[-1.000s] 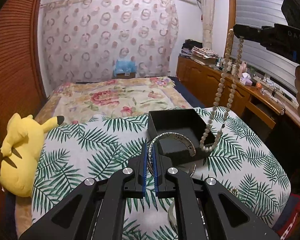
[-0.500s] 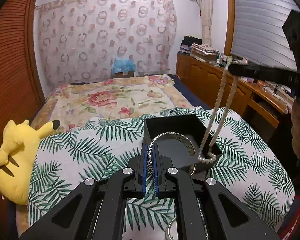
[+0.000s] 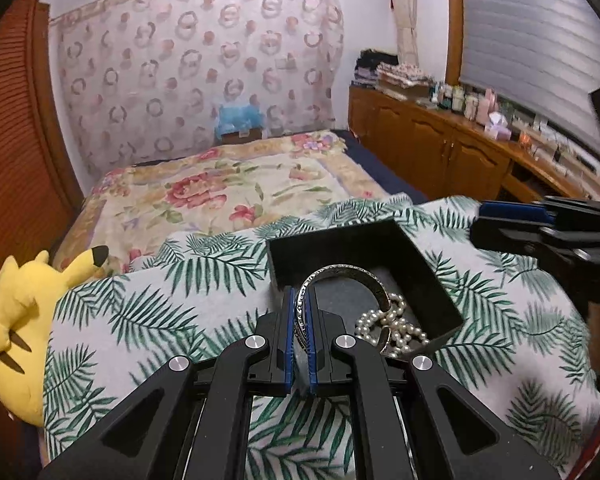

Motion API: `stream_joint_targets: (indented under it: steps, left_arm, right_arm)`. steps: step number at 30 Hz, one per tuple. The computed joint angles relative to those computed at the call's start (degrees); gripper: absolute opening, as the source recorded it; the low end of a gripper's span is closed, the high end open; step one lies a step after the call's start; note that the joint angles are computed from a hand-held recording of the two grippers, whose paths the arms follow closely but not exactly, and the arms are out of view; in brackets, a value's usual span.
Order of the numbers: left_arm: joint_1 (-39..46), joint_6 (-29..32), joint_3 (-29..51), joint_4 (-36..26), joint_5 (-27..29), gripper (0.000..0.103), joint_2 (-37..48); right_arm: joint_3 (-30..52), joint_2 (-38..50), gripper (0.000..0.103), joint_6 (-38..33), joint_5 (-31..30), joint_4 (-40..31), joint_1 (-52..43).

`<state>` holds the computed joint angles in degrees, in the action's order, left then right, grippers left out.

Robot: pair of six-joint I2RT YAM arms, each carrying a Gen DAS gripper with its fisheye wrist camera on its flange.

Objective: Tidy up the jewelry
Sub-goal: 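Lower the silver bangle into the black box and open the left gripper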

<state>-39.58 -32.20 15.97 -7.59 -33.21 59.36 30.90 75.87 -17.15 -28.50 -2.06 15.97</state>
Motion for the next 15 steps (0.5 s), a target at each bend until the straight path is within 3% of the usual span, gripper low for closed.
stream_joint_targets:
  steps: [8, 15]
  left_arm:
    - [3.26, 3.79, 4.1, 9.35, 3.1, 0.006, 15.11]
    - [-1.02, -0.04, 3.12, 6.62, 0.05, 0.02, 11.98]
  right_arm:
    - [-7.07, -3.64, 0.039, -5.5, -3.31, -0.15, -4.73]
    - [-13.34, -9.51, 0.039, -9.22, -6.21, -1.65, -8.14]
